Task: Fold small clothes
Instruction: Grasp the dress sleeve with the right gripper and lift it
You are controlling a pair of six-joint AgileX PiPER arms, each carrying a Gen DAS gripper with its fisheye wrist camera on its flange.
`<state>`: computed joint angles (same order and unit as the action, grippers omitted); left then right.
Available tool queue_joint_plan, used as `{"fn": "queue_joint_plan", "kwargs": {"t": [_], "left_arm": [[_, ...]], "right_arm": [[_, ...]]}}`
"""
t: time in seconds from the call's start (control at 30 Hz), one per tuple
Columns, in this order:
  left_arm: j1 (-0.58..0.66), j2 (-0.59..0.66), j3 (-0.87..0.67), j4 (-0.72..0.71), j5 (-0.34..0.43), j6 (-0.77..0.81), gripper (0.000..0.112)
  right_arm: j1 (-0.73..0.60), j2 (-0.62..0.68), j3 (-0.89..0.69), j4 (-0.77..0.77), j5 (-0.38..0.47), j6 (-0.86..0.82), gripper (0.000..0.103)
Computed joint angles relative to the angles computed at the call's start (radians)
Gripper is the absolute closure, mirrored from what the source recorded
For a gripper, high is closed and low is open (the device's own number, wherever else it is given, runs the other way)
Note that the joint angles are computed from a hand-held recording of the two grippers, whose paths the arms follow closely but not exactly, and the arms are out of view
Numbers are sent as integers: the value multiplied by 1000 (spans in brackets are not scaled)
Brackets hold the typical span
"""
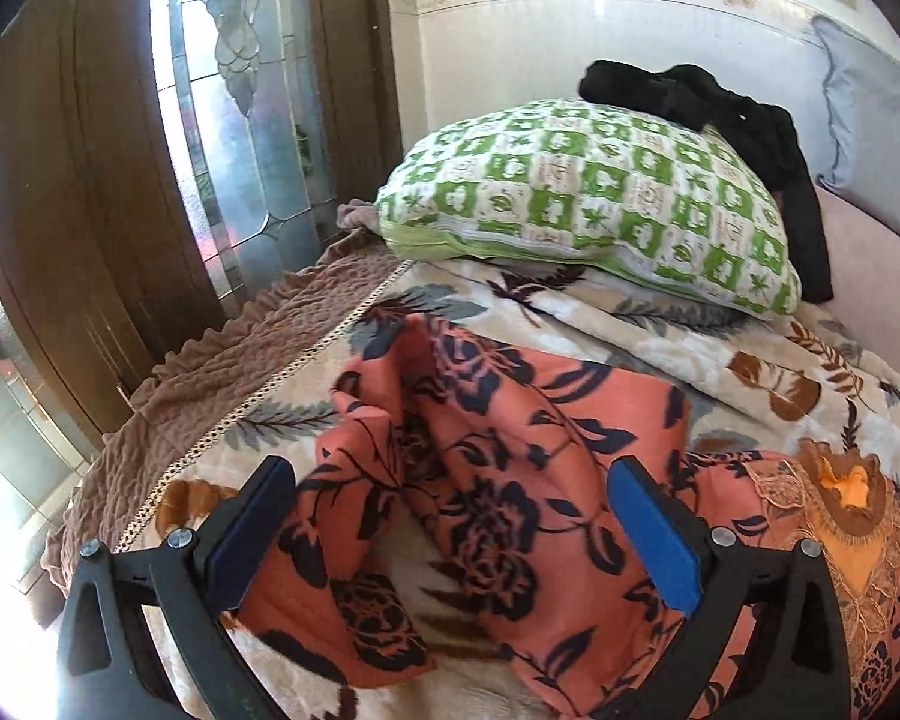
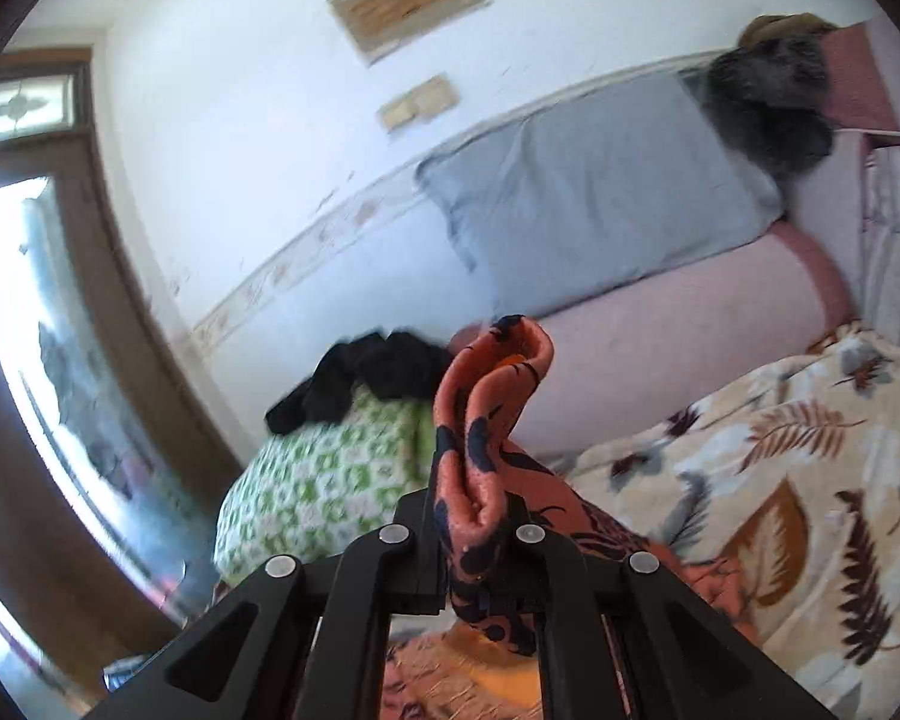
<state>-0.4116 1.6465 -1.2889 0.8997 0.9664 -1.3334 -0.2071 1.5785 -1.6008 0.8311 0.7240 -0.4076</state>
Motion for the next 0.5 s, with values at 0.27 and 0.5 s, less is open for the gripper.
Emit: {"fn": "queue_joint_plan", "kwargs": {"t": [0.27, 0.5], "left_arm": [[166, -87, 108, -54, -63, 15, 9], [220, -112, 125, -109, -79, 26, 9]], "right_arm": [[438, 199, 153, -144, 116, 18, 86], [360, 54, 348, 51, 0, -188, 12]]}}
